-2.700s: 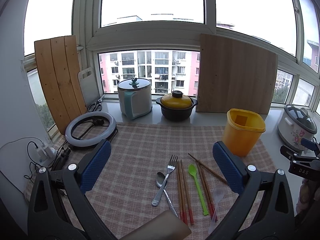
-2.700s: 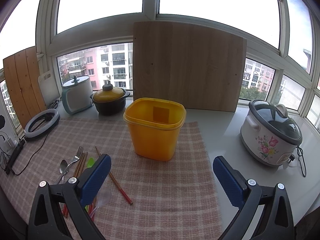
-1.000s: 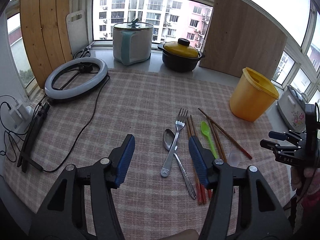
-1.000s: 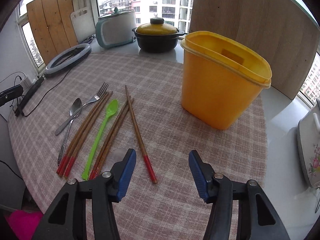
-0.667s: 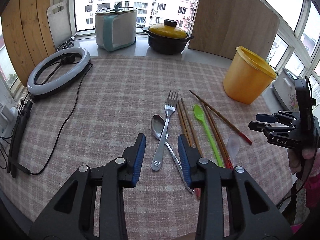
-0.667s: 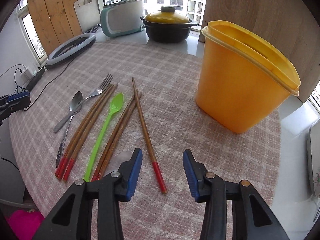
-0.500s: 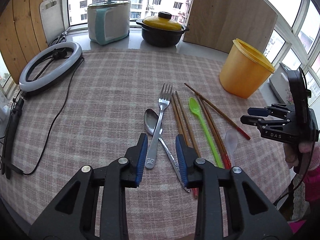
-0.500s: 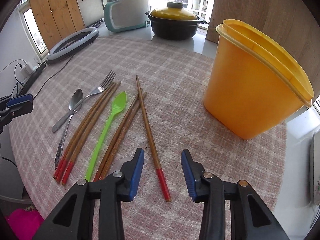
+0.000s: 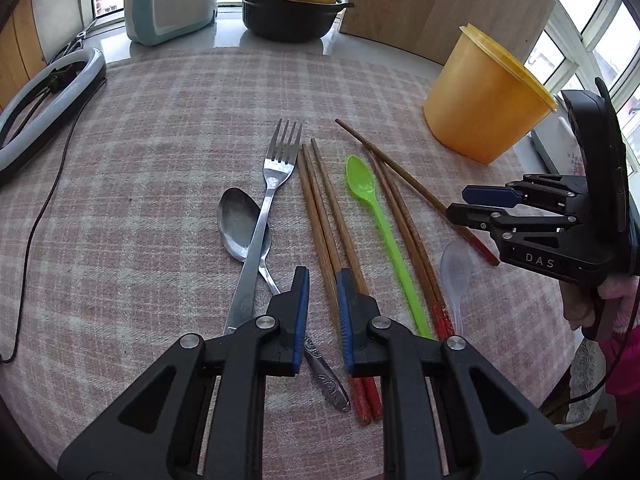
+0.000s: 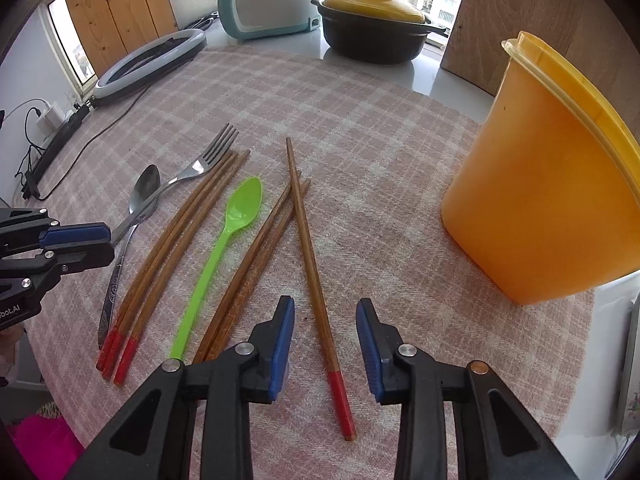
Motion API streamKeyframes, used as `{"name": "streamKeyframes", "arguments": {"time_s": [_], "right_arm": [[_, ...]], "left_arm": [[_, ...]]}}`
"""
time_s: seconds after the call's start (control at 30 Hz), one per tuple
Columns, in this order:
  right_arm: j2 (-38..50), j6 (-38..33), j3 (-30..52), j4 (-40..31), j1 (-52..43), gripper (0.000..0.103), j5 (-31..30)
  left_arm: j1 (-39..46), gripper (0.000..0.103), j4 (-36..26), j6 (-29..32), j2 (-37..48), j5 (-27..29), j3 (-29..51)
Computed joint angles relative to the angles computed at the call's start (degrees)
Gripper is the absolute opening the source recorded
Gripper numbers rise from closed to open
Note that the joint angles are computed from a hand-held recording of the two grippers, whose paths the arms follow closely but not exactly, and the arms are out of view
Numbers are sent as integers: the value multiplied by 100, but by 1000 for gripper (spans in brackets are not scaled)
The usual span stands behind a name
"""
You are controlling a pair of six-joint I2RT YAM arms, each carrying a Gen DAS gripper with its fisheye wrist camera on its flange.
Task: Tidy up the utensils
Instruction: 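Close the left tool on a wooden chopstick while the right tool grasps another chopstick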
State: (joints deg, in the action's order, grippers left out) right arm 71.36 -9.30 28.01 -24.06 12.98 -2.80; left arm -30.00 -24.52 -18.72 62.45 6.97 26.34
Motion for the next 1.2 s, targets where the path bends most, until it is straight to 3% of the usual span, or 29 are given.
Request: {"name": "streamKeyframes", "arguments": {"time_s": [0.6,1.07,1.2], "right_arm": [[1123,59,449,379,150,30,52],[1321,1,588,374,166,30,73],[1435,-32,706,308,176,30,70]], "left_arm": [[93,8,546,83,1449,123,472],[-170,8,433,82,1840,-85,801],[115,8,427,72,1973,307,843]]}}
